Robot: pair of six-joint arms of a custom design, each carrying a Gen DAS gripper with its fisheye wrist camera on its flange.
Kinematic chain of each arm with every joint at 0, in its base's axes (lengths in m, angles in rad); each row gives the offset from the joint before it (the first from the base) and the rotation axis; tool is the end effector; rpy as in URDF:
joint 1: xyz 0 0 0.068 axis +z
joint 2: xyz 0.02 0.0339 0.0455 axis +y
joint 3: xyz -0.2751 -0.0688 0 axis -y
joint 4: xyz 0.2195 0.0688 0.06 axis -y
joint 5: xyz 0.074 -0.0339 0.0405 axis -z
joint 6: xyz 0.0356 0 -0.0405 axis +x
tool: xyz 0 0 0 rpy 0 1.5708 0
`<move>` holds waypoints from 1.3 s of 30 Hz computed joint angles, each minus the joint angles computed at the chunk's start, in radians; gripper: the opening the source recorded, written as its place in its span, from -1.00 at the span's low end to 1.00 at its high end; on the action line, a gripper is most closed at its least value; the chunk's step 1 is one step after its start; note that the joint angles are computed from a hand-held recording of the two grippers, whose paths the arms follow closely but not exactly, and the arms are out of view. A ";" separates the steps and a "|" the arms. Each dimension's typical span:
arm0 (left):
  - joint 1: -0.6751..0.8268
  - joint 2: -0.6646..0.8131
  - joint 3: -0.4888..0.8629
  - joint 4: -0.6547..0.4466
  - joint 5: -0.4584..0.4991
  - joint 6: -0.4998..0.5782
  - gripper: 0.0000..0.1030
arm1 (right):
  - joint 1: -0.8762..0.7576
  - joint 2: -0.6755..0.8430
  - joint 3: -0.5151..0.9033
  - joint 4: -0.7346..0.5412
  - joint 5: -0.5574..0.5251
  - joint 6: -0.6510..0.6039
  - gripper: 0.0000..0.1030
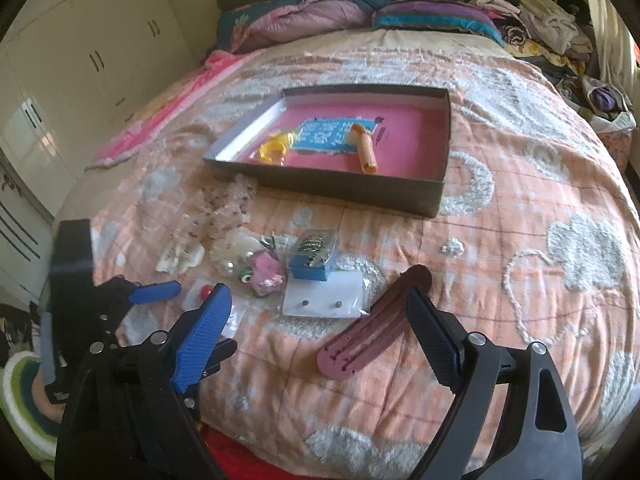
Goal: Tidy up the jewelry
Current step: 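Grasp red bead earring card with left tool while right tool grasps clear earring box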
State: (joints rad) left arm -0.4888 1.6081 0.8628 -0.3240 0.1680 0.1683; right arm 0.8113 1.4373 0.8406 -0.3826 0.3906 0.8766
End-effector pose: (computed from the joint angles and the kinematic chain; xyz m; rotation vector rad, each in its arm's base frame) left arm 0.2486 -0.1389 0.1880 0.9106 2.4938 -0.3291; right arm 0.1877 0.1780 0.2237 0.2281 2.4498 0.2363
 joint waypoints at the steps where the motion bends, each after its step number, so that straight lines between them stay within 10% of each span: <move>1: -0.005 0.009 -0.002 0.016 -0.006 -0.010 0.81 | -0.015 0.025 0.002 0.016 -0.014 -0.016 0.58; 24: 0.019 -0.018 0.000 0.019 0.062 0.028 0.46 | -0.165 0.252 0.030 0.220 -0.175 -0.134 -0.34; 39: 0.052 -0.022 0.205 -0.103 0.147 0.020 0.46 | -0.098 -0.142 -0.070 0.009 0.076 -0.027 -0.35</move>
State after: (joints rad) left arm -0.4364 1.5862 1.0677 -0.4267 0.3152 0.1882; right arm 0.7128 1.2952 0.7703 -0.3740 0.4665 0.8498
